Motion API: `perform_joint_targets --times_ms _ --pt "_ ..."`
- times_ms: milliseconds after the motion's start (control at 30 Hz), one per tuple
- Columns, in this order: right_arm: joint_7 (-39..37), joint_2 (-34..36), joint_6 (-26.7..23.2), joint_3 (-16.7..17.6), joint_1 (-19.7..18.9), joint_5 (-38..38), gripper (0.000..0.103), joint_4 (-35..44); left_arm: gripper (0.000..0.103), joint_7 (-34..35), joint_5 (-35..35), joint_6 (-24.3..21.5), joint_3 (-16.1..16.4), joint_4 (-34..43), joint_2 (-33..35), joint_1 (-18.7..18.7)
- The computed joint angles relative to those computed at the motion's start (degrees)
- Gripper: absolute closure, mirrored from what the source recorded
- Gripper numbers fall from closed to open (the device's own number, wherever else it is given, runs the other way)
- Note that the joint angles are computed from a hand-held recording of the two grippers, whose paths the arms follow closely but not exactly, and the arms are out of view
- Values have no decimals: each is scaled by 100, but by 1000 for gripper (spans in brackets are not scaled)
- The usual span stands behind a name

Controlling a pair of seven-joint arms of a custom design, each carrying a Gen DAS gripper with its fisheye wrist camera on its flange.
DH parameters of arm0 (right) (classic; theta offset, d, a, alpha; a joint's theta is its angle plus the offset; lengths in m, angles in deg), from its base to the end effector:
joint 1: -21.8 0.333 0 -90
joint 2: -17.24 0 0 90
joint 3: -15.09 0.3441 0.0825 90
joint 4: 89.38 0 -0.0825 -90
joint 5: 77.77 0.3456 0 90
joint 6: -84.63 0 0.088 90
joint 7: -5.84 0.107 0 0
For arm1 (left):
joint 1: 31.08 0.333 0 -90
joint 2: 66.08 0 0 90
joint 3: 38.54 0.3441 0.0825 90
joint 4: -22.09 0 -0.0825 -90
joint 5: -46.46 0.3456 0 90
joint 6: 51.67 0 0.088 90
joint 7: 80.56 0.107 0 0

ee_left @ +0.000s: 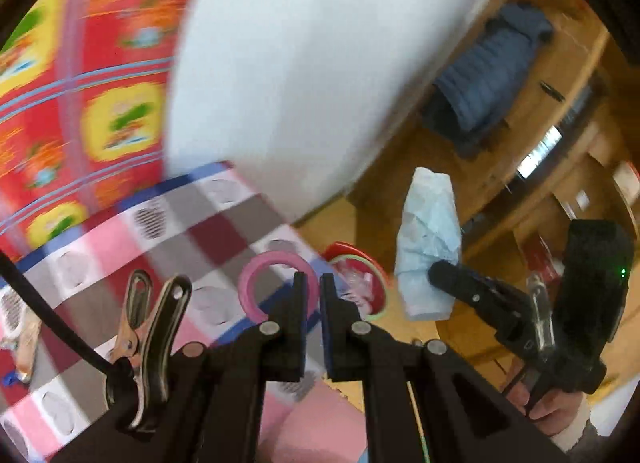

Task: Collect trash
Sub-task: 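Carry the pink tape roll and blue mask in both tools over the red bucket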

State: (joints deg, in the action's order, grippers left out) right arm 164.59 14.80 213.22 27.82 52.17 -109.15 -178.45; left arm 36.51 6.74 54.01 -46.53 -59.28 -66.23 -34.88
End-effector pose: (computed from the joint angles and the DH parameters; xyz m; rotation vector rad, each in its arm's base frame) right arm 0.4055 0.3644 0.7660 -1.3966 1.8210 -0.4888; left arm 0.5106 -0.1585 0.7687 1.2664 -2.5025 1.1905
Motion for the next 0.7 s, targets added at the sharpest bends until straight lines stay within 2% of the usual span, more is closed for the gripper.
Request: perform_joint_targets --times_ms 200,433,700 --pt "480 -813 -457 53 -280 -157 92 -726 97 29 25 -16 -363 506 424 -399" --pt "843 -1454 -601 148 -729 -155 92 -1389 97 -131 303 -198 -713 1326 1109 -869" --pt "849 -2025 -355 -76 -1131 238 92 -2207 97 -747 909 -441 -999 2737 2259 -1508"
